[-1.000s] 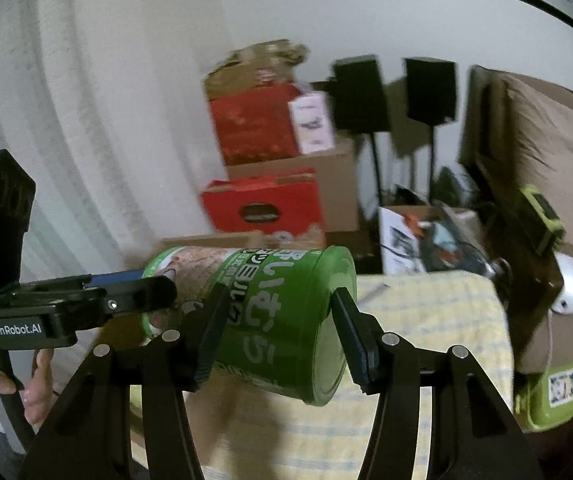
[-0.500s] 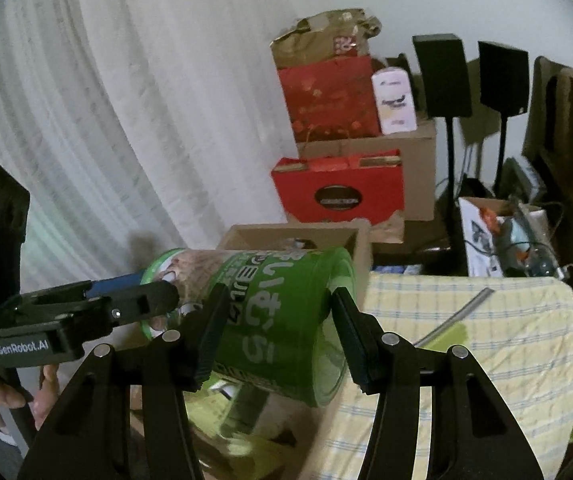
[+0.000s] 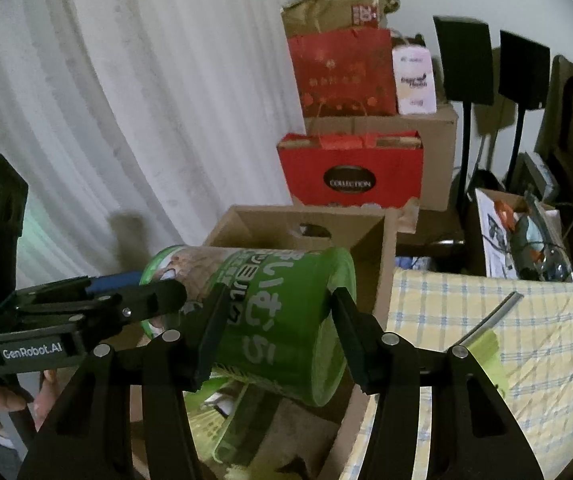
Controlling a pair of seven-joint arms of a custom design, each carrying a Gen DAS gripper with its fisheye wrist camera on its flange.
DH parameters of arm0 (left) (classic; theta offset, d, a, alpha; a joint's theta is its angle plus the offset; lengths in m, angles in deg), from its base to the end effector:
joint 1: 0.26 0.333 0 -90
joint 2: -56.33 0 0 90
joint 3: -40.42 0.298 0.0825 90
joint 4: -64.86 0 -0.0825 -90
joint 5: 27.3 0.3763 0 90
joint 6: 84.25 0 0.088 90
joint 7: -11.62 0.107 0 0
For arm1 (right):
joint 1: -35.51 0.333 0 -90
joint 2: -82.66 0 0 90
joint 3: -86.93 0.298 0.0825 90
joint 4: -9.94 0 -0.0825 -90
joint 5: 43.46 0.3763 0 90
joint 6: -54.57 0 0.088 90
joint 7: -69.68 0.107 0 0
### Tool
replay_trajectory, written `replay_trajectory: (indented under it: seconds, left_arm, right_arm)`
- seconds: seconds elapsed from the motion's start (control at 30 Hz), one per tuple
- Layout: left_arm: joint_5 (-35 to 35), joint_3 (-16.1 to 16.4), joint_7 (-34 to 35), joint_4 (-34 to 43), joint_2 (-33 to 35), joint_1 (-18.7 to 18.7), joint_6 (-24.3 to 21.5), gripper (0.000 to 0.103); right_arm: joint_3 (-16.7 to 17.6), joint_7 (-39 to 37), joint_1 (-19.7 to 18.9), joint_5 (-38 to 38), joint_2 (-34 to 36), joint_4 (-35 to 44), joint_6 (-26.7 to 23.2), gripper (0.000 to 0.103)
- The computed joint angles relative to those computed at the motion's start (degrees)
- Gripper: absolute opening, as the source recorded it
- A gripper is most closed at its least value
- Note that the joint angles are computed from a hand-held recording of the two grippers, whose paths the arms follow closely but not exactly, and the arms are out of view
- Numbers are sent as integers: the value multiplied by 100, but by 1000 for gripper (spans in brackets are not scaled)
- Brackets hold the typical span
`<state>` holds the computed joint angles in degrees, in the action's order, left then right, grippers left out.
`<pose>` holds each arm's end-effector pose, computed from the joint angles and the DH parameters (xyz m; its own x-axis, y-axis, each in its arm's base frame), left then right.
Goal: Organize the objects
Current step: 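Lower the canister into the box and open both tools, then move the right tool to the lime-green squeegee handle and close on it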
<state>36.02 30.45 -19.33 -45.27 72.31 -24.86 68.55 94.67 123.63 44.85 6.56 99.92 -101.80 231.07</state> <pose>0.5083 -0.3746 0.3762 0.4098 -0.7984 0.4411 -0.5758 -0.6015 -0.5538 0.6233 0.1200 0.3895 0.1579 -0.9554 -0.2497 -0.6967 0.0714 -0.7138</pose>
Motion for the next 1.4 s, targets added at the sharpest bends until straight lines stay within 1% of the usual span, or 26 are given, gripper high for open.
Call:
replay_trajectory:
  seconds: [0.1, 0.17, 0.33, 0.47, 0.5, 0.53, 0.57, 0.6, 0.63, 0.73, 0.83, 0.93, 1.0, 1.1, 1.13, 1.2, 1.27, 1.3, 1.4]
  left_arm:
    - [20, 93, -15, 55, 181, 99, 233, 56]
    - [-76, 135, 86, 124, 320, 163, 323, 56]
    - [-621, 163, 702, 386, 698, 279, 397, 56]
    - [-1178, 161, 1232, 548, 945, 330, 417, 57]
    - [-1210, 213, 1221, 546, 963, 295, 440, 57]
    - [-1150, 300, 1108, 517, 953, 230, 495, 58]
    - [-1088, 371, 974, 470, 917, 167, 520, 59]
    - [-1000, 435, 819, 417, 872, 111, 555, 61]
    - [-957, 458, 736, 379, 833, 86, 552, 66]
    - [-677, 530, 363, 245, 618, -43, 358, 75]
    - [-300, 499, -11, 153, 416, -90, 208, 80]
    - [-216, 332, -18, 151, 330, -38, 155, 82]
    - [-199, 240, 27, 224, 327, -52, 89, 86]
    - [-106, 163, 22, 379, 372, -121, 104, 87]
    - [-103, 139, 17, 458, 405, -158, 93, 91]
    - [3, 135, -51, 653, 508, -261, 129, 96]
    - [-83, 97, 96, 872, 640, -317, 117, 97]
    - [-202, 57, 279, 1044, 754, -348, 68, 97]
    - [-570, 0, 834, 1533, 1070, -484, -147, 100]
  right_arm:
    - [-261, 389, 163, -389, 292, 245, -176, 54]
    - [-312, 545, 153, -555, 495, 450, -319, 54]
    - [-504, 1015, 198, -1043, 974, 950, -689, 54]
    - [-573, 1276, 195, -1336, 1202, 1169, -805, 54]
    - [-560, 1301, 166, -1372, 1247, 1223, -838, 53]
    - [-439, 1194, 51, -1316, 1276, 1269, -846, 53]
    - [-391, 1137, 5, -1301, 1276, 1277, -838, 53]
    - [-451, 1176, 51, -1371, 1255, 1257, -813, 53]
    - [-523, 1222, 113, -1458, 1208, 1202, -763, 53]
    - [-441, 1056, 35, -1430, 987, 951, -575, 53]
    - [-536, 1076, 64, -1468, 744, 669, -416, 53]
    - [-540, 1006, -7, -1415, 436, 291, -292, 53]
    - [-413, 786, -159, -1243, 234, 34, -193, 53]
    - [-531, 746, -150, -1228, -50, -357, -119, 54]
    - [-601, 769, -126, -1265, -147, -500, -87, 54]
    - [-678, 776, -122, -1312, -298, -733, -38, 55]
    - [-722, 741, -160, -1315, -444, -972, 13, 55]
    - [-728, 722, -188, -1295, -509, -1073, 35, 55]
    - [-632, 483, -358, -1047, -674, -1315, 111, 57]
